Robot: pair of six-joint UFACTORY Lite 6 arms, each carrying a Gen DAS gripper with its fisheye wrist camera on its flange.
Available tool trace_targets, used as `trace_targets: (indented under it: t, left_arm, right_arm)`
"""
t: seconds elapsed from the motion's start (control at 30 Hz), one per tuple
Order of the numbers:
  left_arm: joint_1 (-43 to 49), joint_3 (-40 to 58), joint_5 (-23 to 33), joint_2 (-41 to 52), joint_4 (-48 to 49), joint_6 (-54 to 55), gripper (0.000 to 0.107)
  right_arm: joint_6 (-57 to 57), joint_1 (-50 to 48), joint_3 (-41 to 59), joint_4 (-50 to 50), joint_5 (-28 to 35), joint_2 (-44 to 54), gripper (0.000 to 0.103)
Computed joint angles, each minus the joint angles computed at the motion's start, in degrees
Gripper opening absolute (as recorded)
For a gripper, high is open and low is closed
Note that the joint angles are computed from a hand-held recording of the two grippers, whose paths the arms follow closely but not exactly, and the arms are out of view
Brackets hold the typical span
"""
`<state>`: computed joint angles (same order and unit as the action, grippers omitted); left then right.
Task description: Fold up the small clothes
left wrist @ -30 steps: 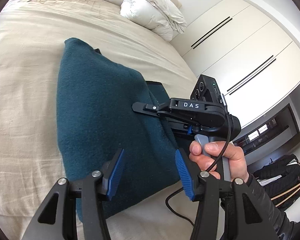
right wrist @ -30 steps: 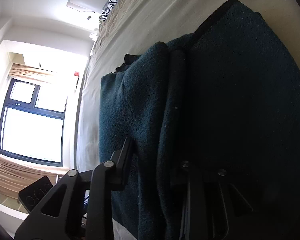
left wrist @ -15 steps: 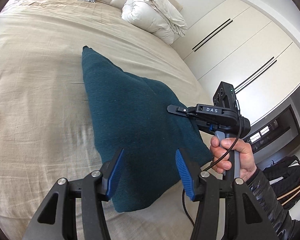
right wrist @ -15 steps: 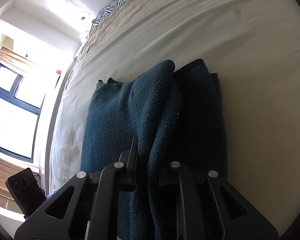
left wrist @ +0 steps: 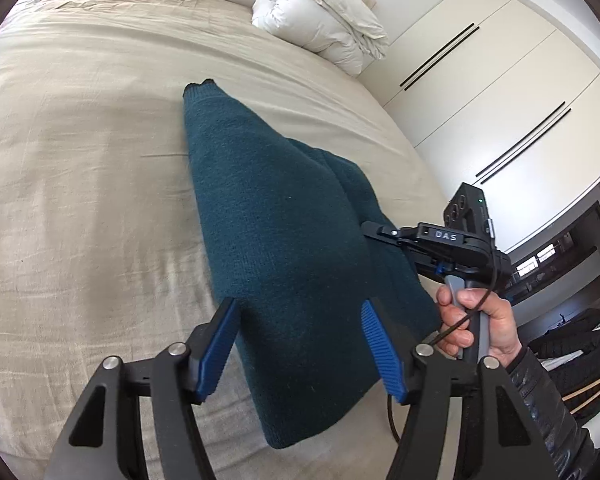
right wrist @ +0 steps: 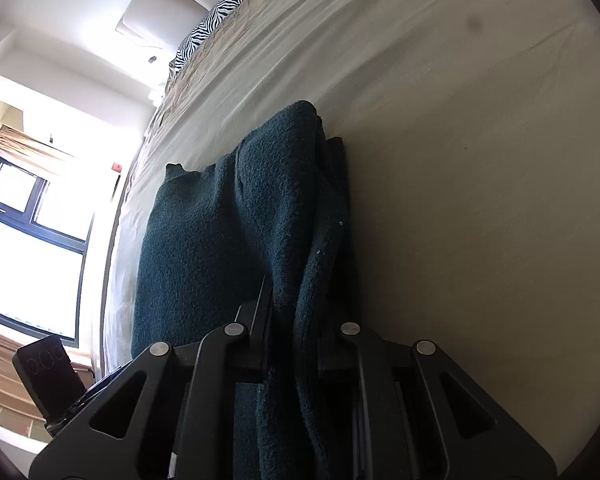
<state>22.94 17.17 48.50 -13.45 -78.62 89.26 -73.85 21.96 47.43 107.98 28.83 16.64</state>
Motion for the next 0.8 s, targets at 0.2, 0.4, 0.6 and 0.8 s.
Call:
trace_targets:
  t: [0.2, 0.4, 0.6, 0.8]
  left_arm:
    - [0.16, 0.72, -0.58, 2.55, -2.59, 3.48, 0.067]
    - [-4.68, 3.78, -4.96, 7.46, -8.46, 5.16, 0.069]
    - [-7.19, 4.10, -8.25, 12.08, -11.80, 8.73, 0.072]
    - [-6.66, 7.41, -7.38, 14.03, -12.22, 6.48, 0.074]
  right_arm:
    - [3.95, -3.70, -11.31, -3.57, 1.47, -13.62, 0.019]
    - [2.97, 3.79, -18.11, -3.06, -6.28, -20.92, 0.020]
    - [-7.75, -2.75, -25.97, 9.28, 2.00, -22.89, 0.028]
    - [2.69, -12.53, -27.23, -6.63, 7.85, -30.79, 0.053]
